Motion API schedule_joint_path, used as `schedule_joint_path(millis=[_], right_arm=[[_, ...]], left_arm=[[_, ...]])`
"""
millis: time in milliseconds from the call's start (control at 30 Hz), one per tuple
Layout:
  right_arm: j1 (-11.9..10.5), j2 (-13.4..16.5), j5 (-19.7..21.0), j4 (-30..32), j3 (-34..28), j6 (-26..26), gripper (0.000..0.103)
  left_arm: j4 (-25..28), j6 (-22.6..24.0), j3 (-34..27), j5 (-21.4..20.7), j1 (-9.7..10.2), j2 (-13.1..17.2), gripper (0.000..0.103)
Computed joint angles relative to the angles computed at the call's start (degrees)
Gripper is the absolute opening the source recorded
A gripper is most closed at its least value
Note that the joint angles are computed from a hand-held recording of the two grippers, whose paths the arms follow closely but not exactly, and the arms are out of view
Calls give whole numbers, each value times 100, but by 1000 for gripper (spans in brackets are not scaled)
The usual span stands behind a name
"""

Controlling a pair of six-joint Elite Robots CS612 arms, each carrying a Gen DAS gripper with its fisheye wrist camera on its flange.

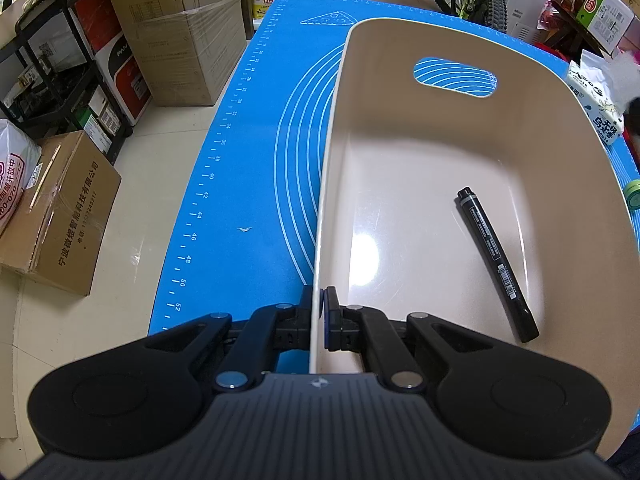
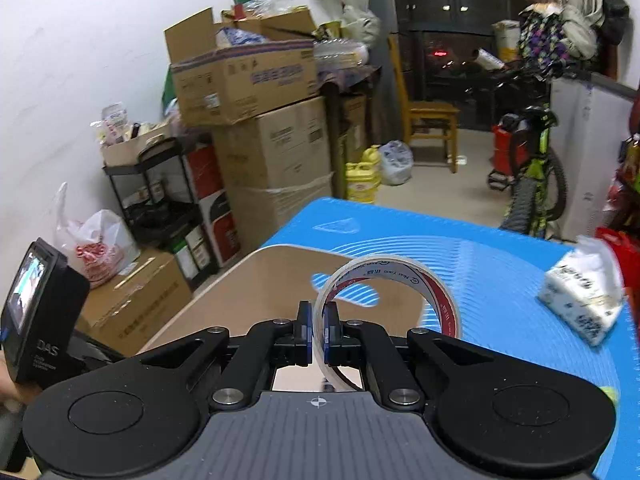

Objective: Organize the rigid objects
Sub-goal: 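Carry the clear tape roll into the bin with the right gripper and release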

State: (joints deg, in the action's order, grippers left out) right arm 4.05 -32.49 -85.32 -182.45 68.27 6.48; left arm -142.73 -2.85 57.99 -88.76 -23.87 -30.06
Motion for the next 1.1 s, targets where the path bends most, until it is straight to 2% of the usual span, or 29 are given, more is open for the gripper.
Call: schedule_joint_path(millis=[400,567,833,1100], right_arm=[[169,260,123,1107,-479,-386,16],[236,330,0,1732,-631,-659,16],[295,428,-85,2773,-933,-787,16],[313,467,-120,3112,-1024,-838,18]], left_arm=[[-6,9,7,-8,5,-3,5],[-7,8,7,-11,5,-3,5],[-6,9,7,-8,4,-2,5],[7,9,-6,-3,3,-1,5]])
